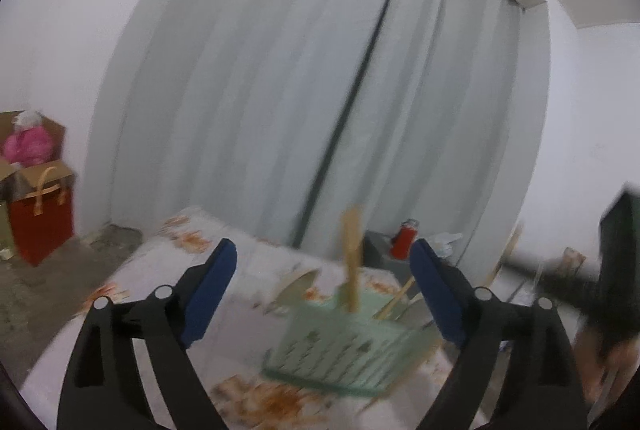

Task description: Organize utensils

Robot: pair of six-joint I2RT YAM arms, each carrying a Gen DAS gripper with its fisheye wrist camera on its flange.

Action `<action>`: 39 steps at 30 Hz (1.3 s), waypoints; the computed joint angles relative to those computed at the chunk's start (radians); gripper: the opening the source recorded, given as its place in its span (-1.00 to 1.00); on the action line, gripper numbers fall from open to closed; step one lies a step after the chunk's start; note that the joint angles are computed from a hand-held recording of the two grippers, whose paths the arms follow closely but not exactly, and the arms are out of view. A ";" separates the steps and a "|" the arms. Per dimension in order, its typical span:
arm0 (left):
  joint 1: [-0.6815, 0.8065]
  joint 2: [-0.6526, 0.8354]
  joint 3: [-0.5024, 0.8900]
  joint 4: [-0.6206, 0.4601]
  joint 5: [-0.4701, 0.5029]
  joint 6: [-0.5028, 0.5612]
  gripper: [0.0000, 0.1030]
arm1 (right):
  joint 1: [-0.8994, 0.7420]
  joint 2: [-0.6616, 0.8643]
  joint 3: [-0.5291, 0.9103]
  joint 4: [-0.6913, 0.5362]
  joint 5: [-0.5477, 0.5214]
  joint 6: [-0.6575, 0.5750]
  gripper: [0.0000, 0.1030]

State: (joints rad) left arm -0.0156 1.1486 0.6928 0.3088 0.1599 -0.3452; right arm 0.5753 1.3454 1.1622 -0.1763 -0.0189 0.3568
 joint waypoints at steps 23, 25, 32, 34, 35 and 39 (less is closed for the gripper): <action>0.368 -0.136 -0.102 -0.306 0.363 0.362 0.84 | 0.012 0.308 0.377 -0.079 0.192 -0.050 -0.93; 0.364 -0.122 -0.093 -0.304 0.376 0.378 0.85 | 0.007 0.328 0.354 -0.088 0.180 -0.040 -0.93; 0.295 0.038 -0.023 -0.248 0.429 0.363 0.87 | -0.027 0.256 0.242 -0.124 0.106 -0.030 -0.59; 0.259 0.092 0.009 -0.231 0.437 0.365 0.87 | -0.046 0.170 0.160 -0.087 0.091 -0.019 -0.47; 0.237 0.134 0.035 -0.225 0.450 0.372 0.88 | -0.057 0.139 0.127 -0.066 0.074 -0.014 -0.39; 0.182 0.280 0.137 -0.218 0.493 0.377 0.89 | -0.119 0.008 -0.051 0.044 0.004 -0.005 -0.03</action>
State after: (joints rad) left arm 0.1665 1.4289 0.8302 0.0906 0.6534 0.0322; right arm 0.4559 1.3532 1.1115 -0.1321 -0.0148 0.3519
